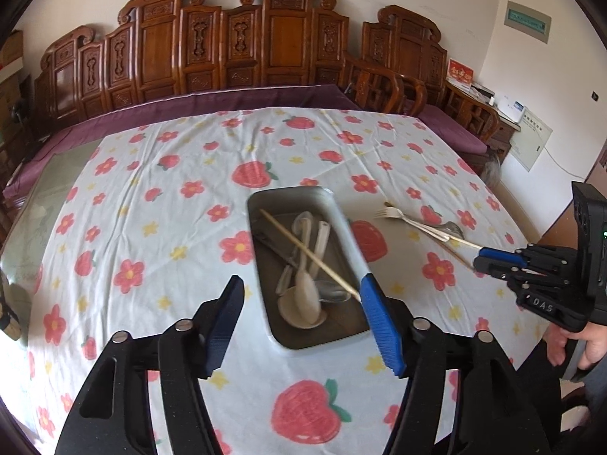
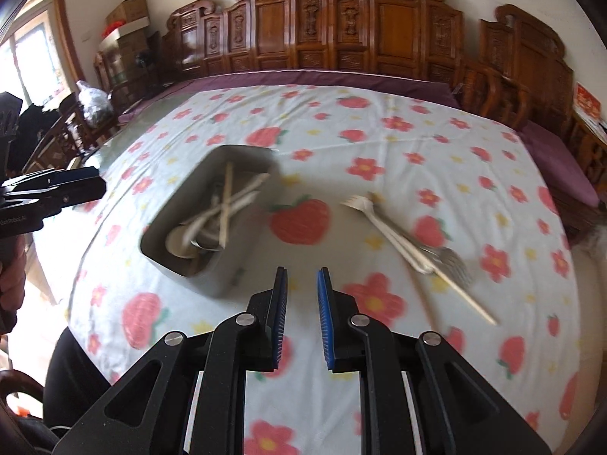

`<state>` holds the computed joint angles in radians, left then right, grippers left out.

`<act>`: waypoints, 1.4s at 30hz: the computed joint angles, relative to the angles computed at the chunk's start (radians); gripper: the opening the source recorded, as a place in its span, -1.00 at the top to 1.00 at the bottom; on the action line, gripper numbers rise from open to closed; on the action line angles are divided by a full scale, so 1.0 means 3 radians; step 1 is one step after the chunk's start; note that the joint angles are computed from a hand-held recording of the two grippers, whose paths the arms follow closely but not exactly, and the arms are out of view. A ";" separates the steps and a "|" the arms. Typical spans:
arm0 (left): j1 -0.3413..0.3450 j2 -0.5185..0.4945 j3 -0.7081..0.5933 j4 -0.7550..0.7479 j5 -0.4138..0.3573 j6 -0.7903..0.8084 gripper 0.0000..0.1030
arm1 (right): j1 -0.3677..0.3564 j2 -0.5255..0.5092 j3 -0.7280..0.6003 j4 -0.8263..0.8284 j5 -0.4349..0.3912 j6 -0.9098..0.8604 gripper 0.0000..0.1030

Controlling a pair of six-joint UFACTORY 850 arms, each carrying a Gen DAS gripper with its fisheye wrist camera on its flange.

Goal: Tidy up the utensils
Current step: 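Grasp another wooden chopstick from the pile with the right gripper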

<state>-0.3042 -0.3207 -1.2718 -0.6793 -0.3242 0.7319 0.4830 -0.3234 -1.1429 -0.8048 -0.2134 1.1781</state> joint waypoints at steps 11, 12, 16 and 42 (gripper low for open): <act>-0.0310 -0.0195 -0.0206 0.0326 -0.0021 -0.0475 -0.51 | -0.0398 0.0252 0.0473 -0.0472 0.0072 0.0414 0.41; -0.0335 -0.0217 -0.0227 0.0352 -0.0036 -0.0506 -0.51 | -0.0437 0.0234 0.0481 -0.0408 0.0080 0.0329 0.41; -0.0424 -0.0284 -0.0287 0.0503 -0.0055 -0.0635 -0.51 | -0.0577 0.0097 0.0441 0.0007 0.0111 -0.0217 0.41; -0.0564 -0.0378 -0.0361 0.0851 -0.0170 -0.0983 -0.51 | -0.0879 -0.0589 -0.0127 0.2831 -0.0223 -0.3743 0.75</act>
